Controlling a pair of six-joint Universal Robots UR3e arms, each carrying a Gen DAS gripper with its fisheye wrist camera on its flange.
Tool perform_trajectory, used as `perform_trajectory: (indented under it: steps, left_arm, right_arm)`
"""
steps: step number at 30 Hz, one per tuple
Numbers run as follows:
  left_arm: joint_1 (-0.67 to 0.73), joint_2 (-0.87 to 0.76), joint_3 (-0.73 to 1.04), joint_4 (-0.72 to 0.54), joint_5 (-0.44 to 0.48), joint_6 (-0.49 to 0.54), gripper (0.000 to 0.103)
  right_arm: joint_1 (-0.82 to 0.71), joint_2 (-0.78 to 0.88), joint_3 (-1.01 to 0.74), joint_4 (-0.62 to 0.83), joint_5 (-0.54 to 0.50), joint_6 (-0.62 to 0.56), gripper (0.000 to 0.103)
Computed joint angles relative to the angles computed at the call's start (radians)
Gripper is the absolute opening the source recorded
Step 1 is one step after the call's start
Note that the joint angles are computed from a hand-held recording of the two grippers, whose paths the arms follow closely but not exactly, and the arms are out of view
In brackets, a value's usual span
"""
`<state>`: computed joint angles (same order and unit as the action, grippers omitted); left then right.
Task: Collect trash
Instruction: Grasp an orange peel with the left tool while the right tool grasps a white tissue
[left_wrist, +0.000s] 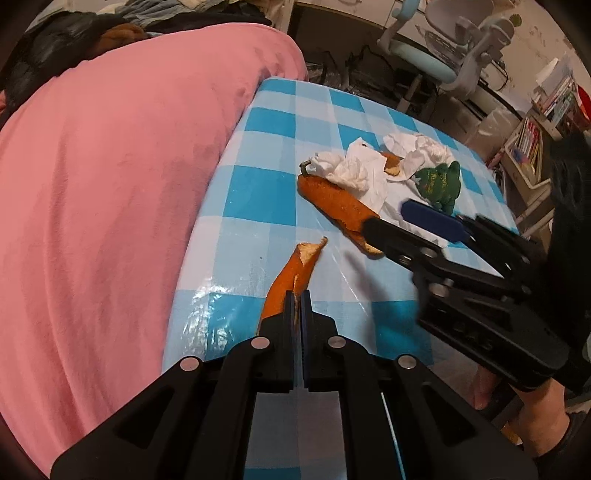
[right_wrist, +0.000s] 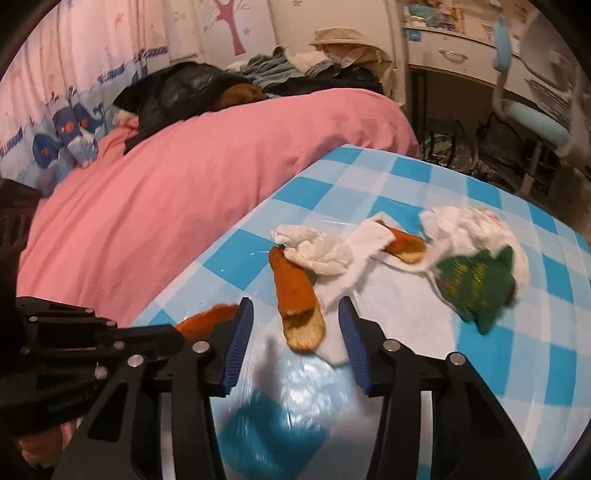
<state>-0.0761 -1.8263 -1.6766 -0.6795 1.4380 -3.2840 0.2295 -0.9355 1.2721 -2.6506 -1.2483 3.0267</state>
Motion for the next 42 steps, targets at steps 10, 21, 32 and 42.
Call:
perform_trajectory:
  steps: [10,21,32,42]
  left_arm:
    - [-0.022,-0.053,0.049,-0.001,0.032,0.006,0.012]
    - [-0.046,-0.091,0.094,-0.005,0.069,0.018,0.017]
    - [0.016,0.015,-0.023,0.035,-0.028,-0.038,0.003]
    - [-0.008,0.225,-0.174,0.08,-0.052,-0.066,0.003]
  right_arm:
    - [0.001,0.049,-0.083,0.01,-0.002,0.032,0.046]
    - [0.021,0.284,-0.495,0.231,-0.038,0.061,0.046]
    - [-0.108,0.042,-0.13,0.038,0.161,0.182,0.013]
    - [-0.211,-0.377,0.378,-0.044,0.301,0.14,0.012]
